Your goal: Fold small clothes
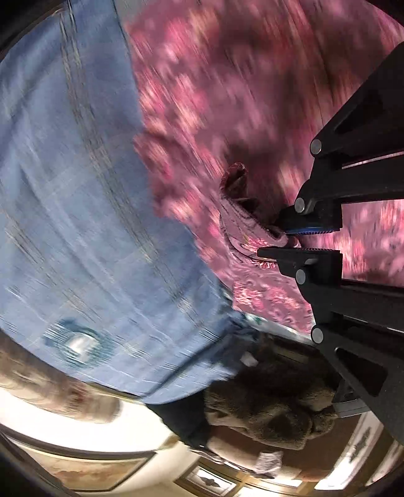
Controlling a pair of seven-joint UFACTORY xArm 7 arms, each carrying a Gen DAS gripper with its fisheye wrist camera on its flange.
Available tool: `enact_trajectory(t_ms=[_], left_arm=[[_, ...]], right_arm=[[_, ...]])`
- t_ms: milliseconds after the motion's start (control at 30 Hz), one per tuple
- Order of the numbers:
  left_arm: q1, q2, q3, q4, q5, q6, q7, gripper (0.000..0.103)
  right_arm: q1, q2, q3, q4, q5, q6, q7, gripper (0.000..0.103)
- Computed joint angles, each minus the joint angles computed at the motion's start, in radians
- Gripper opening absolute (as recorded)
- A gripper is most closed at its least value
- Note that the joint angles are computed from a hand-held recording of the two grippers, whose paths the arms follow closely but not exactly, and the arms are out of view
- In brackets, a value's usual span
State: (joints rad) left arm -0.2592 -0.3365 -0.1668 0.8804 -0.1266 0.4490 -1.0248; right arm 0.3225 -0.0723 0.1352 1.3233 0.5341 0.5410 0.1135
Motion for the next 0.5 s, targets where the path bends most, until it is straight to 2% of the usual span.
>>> enact_trajectory(t_ms=[267, 400, 467, 500], left_arm=[[0.011, 0.018, -0.015, 0.026, 0.034, 0.023, -0.036, 0.047], [0.012, 0.022, -0.020, 0.036, 0.051, 0.039, -0.049, 0.047], [0.008, 0.027, -0.015, 0.050, 0.044, 0.054, -0.052, 0.047], [0.001, 0.031, -0.007, 0.054, 0.029, 0.045, -0.045, 0.047]], right_arm=[[-0.102, -0.121, -0.094, -0.089, -0.071, 0.026, 0.018, 0.006], [-0.145, -0.147, -0.117, -0.112, -0.119, 0.051, 0.041, 0.006], [-0.146, -0.148, -0.143, -0.121, -0.074, 0.083, 0.018, 0.007], [-0.143, -0.150, -0.158, -0.129, -0.029, 0.095, -0.003, 0.013]])
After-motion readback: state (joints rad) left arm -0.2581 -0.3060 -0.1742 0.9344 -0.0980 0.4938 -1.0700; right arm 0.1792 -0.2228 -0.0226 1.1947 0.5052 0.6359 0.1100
